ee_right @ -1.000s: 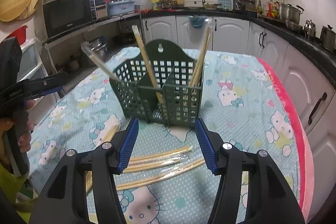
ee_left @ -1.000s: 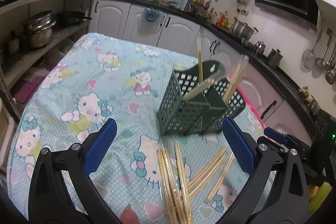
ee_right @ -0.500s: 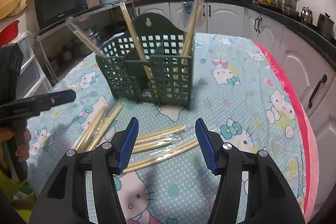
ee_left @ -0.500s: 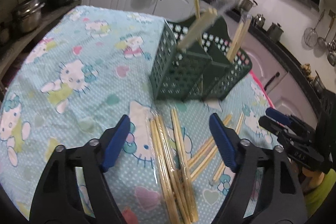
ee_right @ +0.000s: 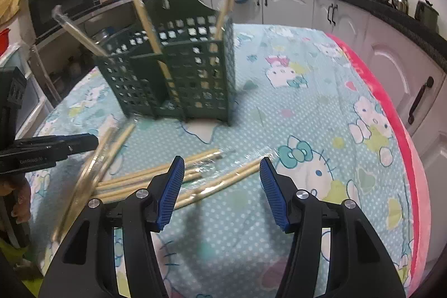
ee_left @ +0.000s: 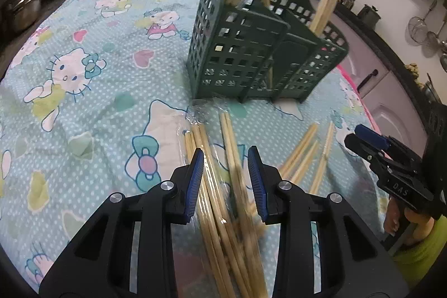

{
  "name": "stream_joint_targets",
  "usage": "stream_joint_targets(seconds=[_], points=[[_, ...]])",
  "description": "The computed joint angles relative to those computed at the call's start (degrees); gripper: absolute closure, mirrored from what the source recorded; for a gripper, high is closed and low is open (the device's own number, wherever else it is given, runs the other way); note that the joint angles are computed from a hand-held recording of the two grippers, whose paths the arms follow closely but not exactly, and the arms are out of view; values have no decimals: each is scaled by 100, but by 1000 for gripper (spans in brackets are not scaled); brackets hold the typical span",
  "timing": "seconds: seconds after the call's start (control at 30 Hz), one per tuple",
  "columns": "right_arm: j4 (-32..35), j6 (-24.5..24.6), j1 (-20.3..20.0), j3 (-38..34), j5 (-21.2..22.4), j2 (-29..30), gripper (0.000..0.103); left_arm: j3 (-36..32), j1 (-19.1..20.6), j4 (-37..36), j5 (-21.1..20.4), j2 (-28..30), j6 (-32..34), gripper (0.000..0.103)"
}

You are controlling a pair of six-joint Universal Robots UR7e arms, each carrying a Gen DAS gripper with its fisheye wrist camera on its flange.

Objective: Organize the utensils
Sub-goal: 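Lower the left tool to a wrapped chopstick pair while the right tool lowers to another, then close the left gripper on its chopstick pair while the right gripper closes on another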

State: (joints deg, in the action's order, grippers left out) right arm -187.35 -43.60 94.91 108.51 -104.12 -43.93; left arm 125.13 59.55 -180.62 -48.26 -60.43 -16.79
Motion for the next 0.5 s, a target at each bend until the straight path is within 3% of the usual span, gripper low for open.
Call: stream_joint_targets(seconds=[0.5], points=[[842,872,-169,-635,-369,267,49,-717,352,658,194,302,-99,79]])
